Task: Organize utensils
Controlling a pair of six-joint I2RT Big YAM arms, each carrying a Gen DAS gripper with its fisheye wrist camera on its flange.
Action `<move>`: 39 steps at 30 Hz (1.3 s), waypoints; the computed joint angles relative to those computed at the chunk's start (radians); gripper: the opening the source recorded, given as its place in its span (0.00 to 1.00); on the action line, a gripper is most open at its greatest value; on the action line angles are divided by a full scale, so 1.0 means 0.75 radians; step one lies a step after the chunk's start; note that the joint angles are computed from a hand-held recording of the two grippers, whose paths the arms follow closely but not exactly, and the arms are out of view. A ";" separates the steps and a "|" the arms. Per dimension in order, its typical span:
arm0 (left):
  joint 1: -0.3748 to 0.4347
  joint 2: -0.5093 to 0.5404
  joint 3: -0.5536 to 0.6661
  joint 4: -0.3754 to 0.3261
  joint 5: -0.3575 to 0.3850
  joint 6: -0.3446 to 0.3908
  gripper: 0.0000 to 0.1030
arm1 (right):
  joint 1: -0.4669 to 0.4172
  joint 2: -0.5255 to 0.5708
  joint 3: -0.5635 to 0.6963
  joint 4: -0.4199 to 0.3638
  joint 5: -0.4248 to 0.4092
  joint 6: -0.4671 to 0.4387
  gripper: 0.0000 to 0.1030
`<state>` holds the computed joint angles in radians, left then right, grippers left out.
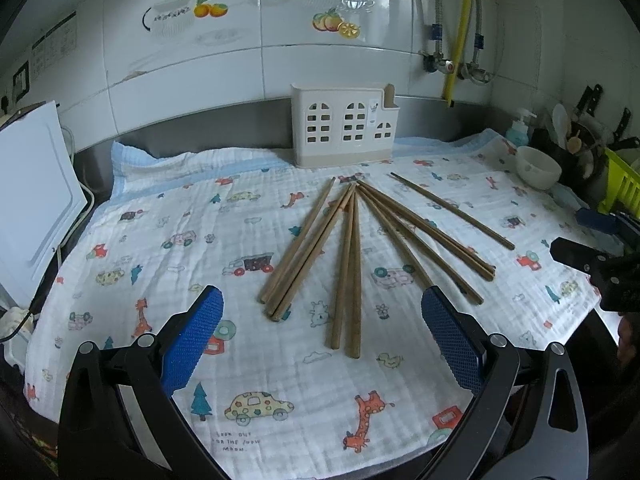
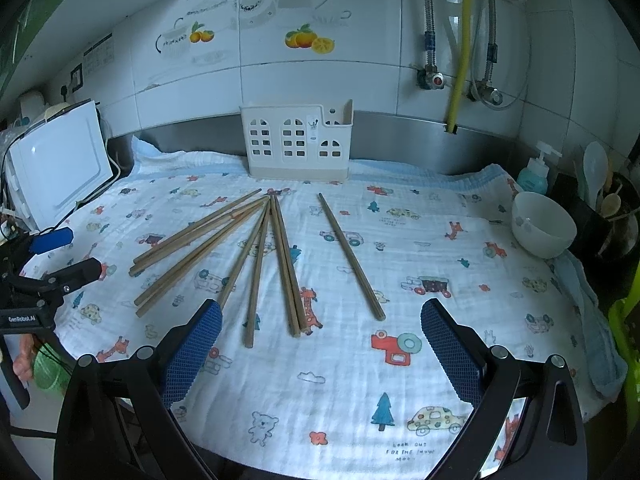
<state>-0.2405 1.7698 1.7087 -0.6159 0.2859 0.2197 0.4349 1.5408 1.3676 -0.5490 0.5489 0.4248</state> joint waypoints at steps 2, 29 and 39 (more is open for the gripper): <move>0.002 0.007 0.011 -0.006 0.007 -0.004 0.95 | -0.007 0.003 0.002 -0.001 -0.009 0.003 0.94; 0.010 0.058 0.107 -0.009 0.021 -0.018 0.95 | -0.029 0.046 0.072 -0.002 -0.033 -0.033 0.94; 0.023 0.107 0.176 -0.014 0.000 0.061 0.95 | -0.050 0.065 0.089 -0.010 -0.053 -0.040 0.94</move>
